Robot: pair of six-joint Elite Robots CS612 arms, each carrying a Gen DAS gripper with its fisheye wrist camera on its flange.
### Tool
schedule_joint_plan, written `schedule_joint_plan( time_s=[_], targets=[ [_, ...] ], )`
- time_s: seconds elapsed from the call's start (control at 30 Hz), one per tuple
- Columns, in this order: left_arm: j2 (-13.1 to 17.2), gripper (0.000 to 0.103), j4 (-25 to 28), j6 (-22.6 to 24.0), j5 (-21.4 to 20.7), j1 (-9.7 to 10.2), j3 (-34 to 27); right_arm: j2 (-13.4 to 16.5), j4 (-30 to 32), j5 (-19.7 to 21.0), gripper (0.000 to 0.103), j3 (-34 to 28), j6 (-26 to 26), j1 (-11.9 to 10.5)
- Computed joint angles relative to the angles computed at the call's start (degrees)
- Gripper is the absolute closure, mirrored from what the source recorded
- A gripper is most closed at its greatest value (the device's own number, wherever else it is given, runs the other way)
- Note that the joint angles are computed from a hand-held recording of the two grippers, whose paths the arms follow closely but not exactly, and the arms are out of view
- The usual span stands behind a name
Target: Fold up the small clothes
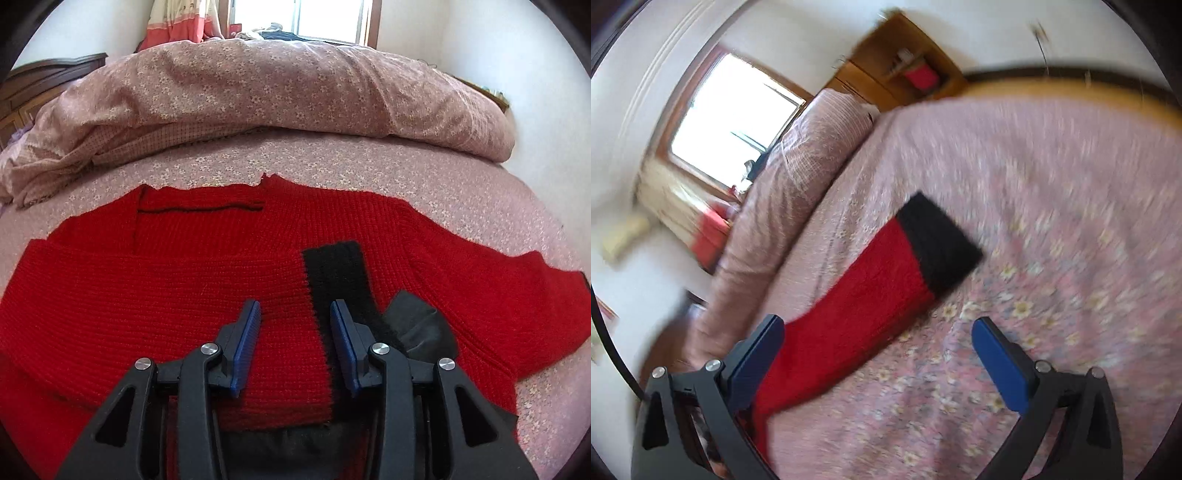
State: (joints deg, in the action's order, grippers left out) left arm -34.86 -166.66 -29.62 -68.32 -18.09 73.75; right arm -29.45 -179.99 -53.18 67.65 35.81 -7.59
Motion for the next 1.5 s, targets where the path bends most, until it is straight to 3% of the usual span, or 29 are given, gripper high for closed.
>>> schedule_joint_plan(
  time_s=[0.33, 0.53, 0.7, 0.73, 0.77, 0.8, 0.87, 0.93, 1.0, 1.03, 1.17, 1.33, 1.5],
  targets=[
    [0.15, 0.067, 1.47, 0.17, 0.37, -0.11, -0.66, 4.46, 0.4, -1.58, 0.0, -7.93, 1.86, 0.37],
    [0.16, 0.067, 1.53, -0.04, 0.06, -0.05, -0.67, 6.15, -2.8, -1.3, 0.001, -10.25, 4.32, 0.17],
    [0.15, 0.067, 1.4, -0.05, -0.03, -0.01, -0.59, 5.45, 0.66, -2.53, 0.02, -9.71, 3.03, 0.86],
    [0.13, 0.067, 1.39, -0.05, -0.12, 0.0, -0.57, 5.45, 1.78, -3.11, 0.032, -9.95, 2.11, 0.98],
    [0.1, 0.067, 1.09, -0.08, -0.52, 0.07, -0.49, 5.39, 2.79, -4.3, 0.064, -10.08, 1.44, 1.14],
    [0.05, 0.067, 0.4, -0.03, -1.52, 0.25, -0.31, 5.11, 4.01, -7.89, 0.091, -9.88, 1.08, 1.57],
    [-0.92, 0.067, -1.61, 1.19, -7.27, 1.2, 0.99, 4.75, 4.94, -11.95, 0.092, -9.57, -0.78, 2.15],
    [-2.33, 0.067, -4.31, 2.6, -11.43, 1.97, 3.03, 3.99, 7.31, -18.84, 0.092, -10.07, -7.81, 3.72],
    [-4.49, 0.067, -6.06, 4.4, -12.06, 2.42, 5.67, 3.45, 7.71, -23.98, 0.093, -11.27, -15.03, 5.54],
    [-5.82, 0.067, -6.83, 5.39, -11.34, 2.65, 7.21, 3.36, 7.19, -24.44, 0.093, -11.84, -16.71, 6.14],
    [-9.89, 0.066, -7.81, 8.46, -8.17, 3.85, 11.51, 3.4, 4.94, -20.16, 0.092, -15.64, -20.87, 9.1],
    [-13.38, 0.061, -8.48, 9.95, -1.98, 5.69, 15.93, 4.17, 2.79, -14.41, 0.092, -20.64, -21.21, 13.54],
    [-13.89, 0.06, -11.38, 5.08, -0.88, 8.41, 17.85, 6.04, 0.35, -11.09, 0.092, -25.58, -20.85, 18.81]
  ],
)
